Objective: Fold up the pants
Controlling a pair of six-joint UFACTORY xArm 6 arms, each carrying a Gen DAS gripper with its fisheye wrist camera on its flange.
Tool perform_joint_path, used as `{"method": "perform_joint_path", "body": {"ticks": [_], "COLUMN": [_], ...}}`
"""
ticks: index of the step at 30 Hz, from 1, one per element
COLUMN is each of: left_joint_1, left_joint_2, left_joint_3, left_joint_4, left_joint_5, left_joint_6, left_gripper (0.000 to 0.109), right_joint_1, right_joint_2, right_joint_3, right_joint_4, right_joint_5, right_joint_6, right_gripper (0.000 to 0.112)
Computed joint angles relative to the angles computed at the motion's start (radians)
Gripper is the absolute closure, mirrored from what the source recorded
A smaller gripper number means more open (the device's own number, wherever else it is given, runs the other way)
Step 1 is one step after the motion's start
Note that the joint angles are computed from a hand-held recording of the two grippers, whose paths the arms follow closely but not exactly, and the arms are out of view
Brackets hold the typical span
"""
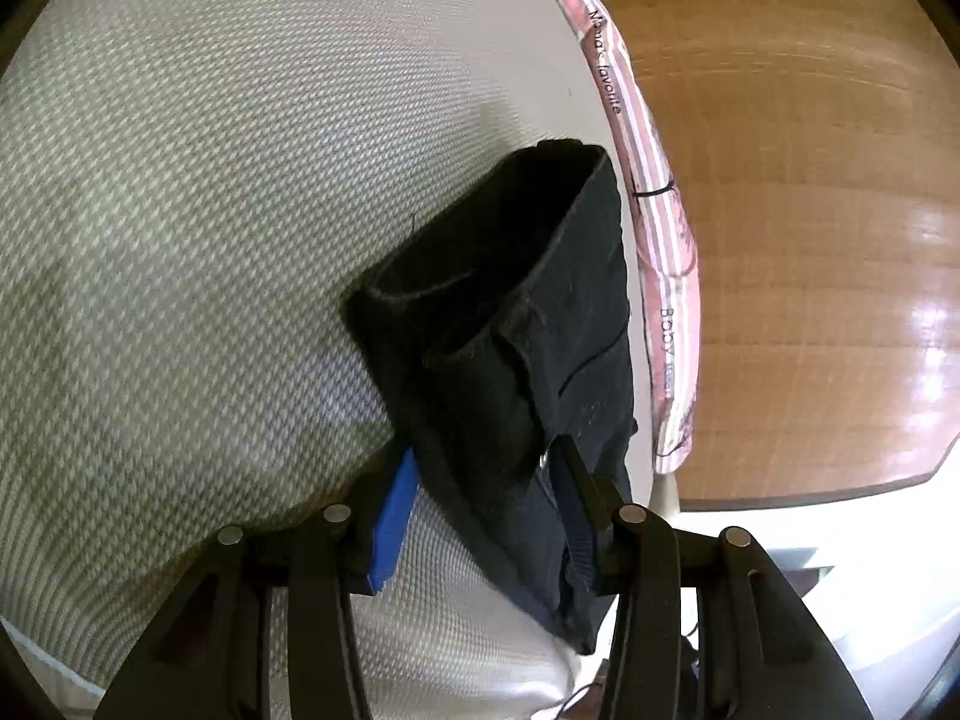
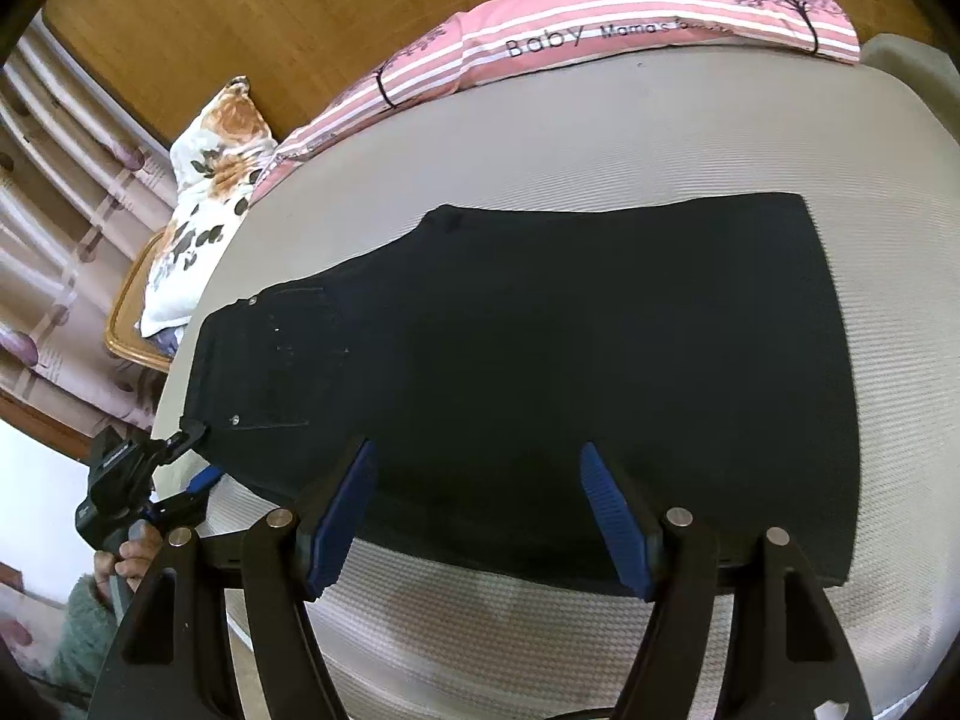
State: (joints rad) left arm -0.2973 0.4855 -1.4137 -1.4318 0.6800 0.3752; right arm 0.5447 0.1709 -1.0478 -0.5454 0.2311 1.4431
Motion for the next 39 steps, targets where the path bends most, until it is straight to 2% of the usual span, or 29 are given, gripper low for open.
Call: {"method": "perform_joint_path", "body": {"ticks": [9,13,17,19,21,24,28,33,37,39], "left_joint_1": [0.009,-0.016,-0.045,-0.063,-0.074,-0.097,-0.153,-0.226,-0.299,-0.329], "left_joint_2": [0.005,0.022,0.030,0.028,0.028,0.003,-0.028,0.014,0.147,0.247], "left_joint_3": [-0.016,-0.042,-0.052,-0.050,-0.058,-0.068,-0.132,-0.323,-0.579,-0.739], "left_joint_4": [0.010,0.039,0.030,0.095,0.180,0.290,0.382,0.408,0.476,0.529], "left_joint_5": [-0.020,-0.078,-0.169,-0.214,-0.235,-0.269,-0.298,-0.221,-0.094,-0.019], "left_joint_6": [-0.005,-0.018,0.040,0.016,-0.028,-0.076,-0.051,0.013,-0.002,-0.052], "left_gripper": [0.062,0.062,0.063,0.074,0.078,0.081,0.082,0.083,0.083,0.083], "right_joint_1": [0.019,0.018,0.015,0.014,0.010,0.001,-0.017,-0.061,-0.085,-0.096], "right_joint_2": [0.048,0.049,0.037,0.030,0.017,-0.003,-0.063,-0.178,-0.290,-0.347], "right_joint_3": [-0.049,-0.050,-0.037,-0.033,-0.023,-0.009,0.035,0.139,0.233,0.283], "right_joint_4": [0.085,0.068,0.034,-0.002,-0.034,-0.064,-0.174,-0.321,-0.395,-0.415], "right_joint_5": [-0.004,-0.004,-0.009,-0.012,-0.012,-0.009,0.004,-0.001,0.042,0.064], "right_joint_6": [-0.088,-0.068,-0.022,0.017,0.051,0.079,0.199,0.382,0.475,0.510], "right_gripper": [0.044,0.044,0.044,0.044,0.044,0.044,0.044,0.044,0.044,0.044]}}
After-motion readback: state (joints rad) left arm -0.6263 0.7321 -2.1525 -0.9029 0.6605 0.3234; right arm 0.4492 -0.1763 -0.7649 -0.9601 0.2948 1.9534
